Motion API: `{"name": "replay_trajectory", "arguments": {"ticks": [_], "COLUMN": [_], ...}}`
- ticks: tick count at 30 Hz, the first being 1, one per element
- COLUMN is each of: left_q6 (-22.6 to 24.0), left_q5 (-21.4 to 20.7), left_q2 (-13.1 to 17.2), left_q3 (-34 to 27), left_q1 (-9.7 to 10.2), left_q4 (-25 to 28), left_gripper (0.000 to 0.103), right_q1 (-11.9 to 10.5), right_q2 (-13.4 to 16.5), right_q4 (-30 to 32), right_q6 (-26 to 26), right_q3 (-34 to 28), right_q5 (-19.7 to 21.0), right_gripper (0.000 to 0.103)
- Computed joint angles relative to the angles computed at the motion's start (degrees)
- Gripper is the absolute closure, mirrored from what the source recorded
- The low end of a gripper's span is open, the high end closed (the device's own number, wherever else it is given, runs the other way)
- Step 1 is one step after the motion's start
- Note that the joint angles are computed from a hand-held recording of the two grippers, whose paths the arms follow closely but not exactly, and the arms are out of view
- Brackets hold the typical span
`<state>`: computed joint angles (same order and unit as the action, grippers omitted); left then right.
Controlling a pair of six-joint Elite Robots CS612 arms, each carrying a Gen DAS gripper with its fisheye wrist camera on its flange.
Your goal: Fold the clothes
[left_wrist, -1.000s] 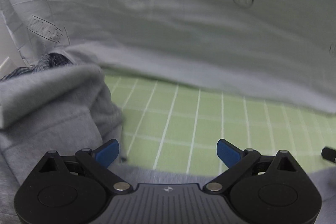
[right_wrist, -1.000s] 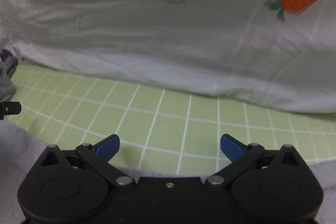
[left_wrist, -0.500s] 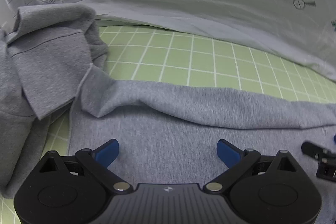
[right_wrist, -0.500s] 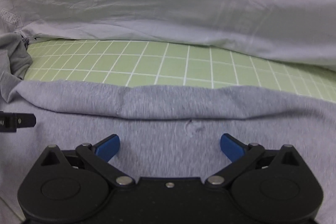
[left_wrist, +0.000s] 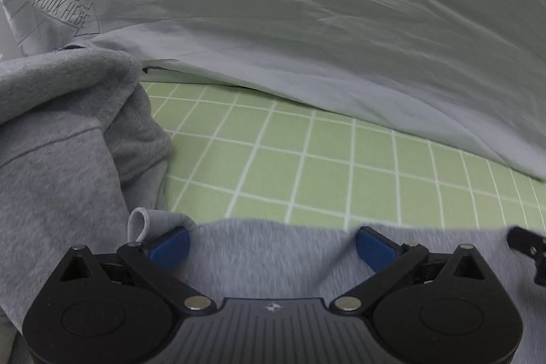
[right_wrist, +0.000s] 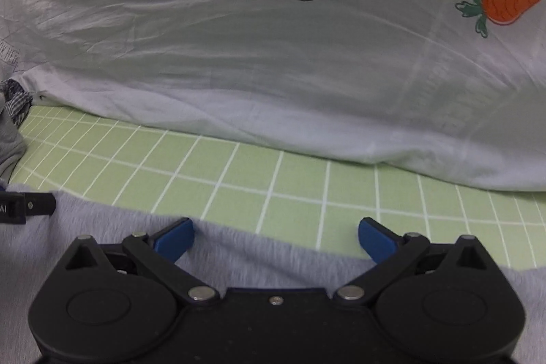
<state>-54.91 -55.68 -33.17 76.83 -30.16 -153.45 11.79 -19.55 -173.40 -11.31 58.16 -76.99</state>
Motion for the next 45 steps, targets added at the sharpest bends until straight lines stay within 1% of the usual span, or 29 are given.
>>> {"name": "replay_trajectory", "arguments": {"ticks": [3, 6, 9, 11, 13, 16, 20, 24, 26, 27, 31, 32, 34, 36, 38, 40, 42, 45], "left_q6": [-0.2, -0.1, -2.3, -3.0, -3.4, -4.1, -4.0, -5.1, -6.4, -6.8, -6.6, -6.7, -6.1, -4.5, -3.3, -3.1, -3.6, -5.6], "left_q5": [0.7, 0.0, -2.1, -1.7, -1.3, -0.4, 0.8, 0.8, 0.7, 0.7, -0.1, -0.4, -2.0, -2.6, -1.5, 0.0, 0.4, -0.6], "left_q2": [-0.7, -1.6, -2.2, -2.4, -2.5, -2.3, -2.3, -3.1, -3.7, -3.9, -4.5, -4.5, -4.7, -5.1, -6.0, -7.3, -8.8, -11.5], "left_q3": [1.0, 2.5, 3.4, 3.8, 4.3, 4.2, 4.1, 6.1, 7.5, 8.1, 10.0, 10.1, 9.7, 9.6, 10.1, 11.0, 12.6, 15.7], "left_q1": [-0.5, -1.03, -1.26, -1.39, -1.4, -0.82, 0.21, 1.41, 1.95, 2.24, 3.12, 3.17, 3.1, 2.57, 1.56, 0.17, -1.21, -3.44], "left_q4": [-1.0, -2.1, 0.2, 0.9, 1.0, 1.4, 1.8, -0.9, -3.6, -4.8, -9.3, -9.8, -9.0, -8.1, -6.8, -5.7, -6.1, -8.0], "left_gripper": [0.0, 0.0, 0.0, 0.0, 0.0, 0.0, 0.0, 0.001, 0.003, 0.005, 0.008, 0.007, 0.007, 0.007, 0.007, 0.006, 0.003, 0.003], "right_q1": [-0.2, -0.5, -0.9, -1.1, -1.2, -1.2, -1.2, -1.2, -1.2, -1.3, -1.3, -1.3, -1.5, -1.6, -2.0, -2.4, -3.0, -4.1], "right_q2": [-1.5, -3.8, -5.4, -5.7, -5.5, -4.5, -3.2, -3.3, -3.3, -3.3, -3.4, -3.4, -4.0, -4.6, -5.7, -7.3, -9.5, -13.3], "right_q4": [-3.6, -6.0, -5.8, -4.5, -5.6, -5.9, -6.4, -6.0, -5.9, -5.8, -5.4, -5.3, -4.6, -3.7, -4.0, -5.3, -7.2, -10.3], "right_q6": [1.6, 2.2, 2.7, 3.4, 3.6, 2.3, 2.0, 1.6, 1.5, 1.4, 1.1, 1.0, 1.9, 2.8, 5.0, 6.2, 6.1, 6.3], "right_q3": [3.2, 7.8, 11.3, 12.4, 12.8, 11.6, 9.7, 9.7, 9.7, 9.7, 9.7, 9.7, 10.3, 10.9, 12.4, 14.9, 18.1, 24.0], "right_q5": [-0.5, -0.4, -1.0, -1.7, -2.4, -2.7, -2.5, -2.2, -2.1, -2.0, -1.7, -1.7, -1.0, -0.3, 0.7, 1.5, 2.0, 2.6], "right_gripper": [0.0, 0.0, 0.0, 0.0, 0.0, 0.0, 0.0, 0.0, 0.0, 0.0, 0.0, 0.0, 0.0, 0.0, 0.0, 0.0, 0.0, 0.0]}}
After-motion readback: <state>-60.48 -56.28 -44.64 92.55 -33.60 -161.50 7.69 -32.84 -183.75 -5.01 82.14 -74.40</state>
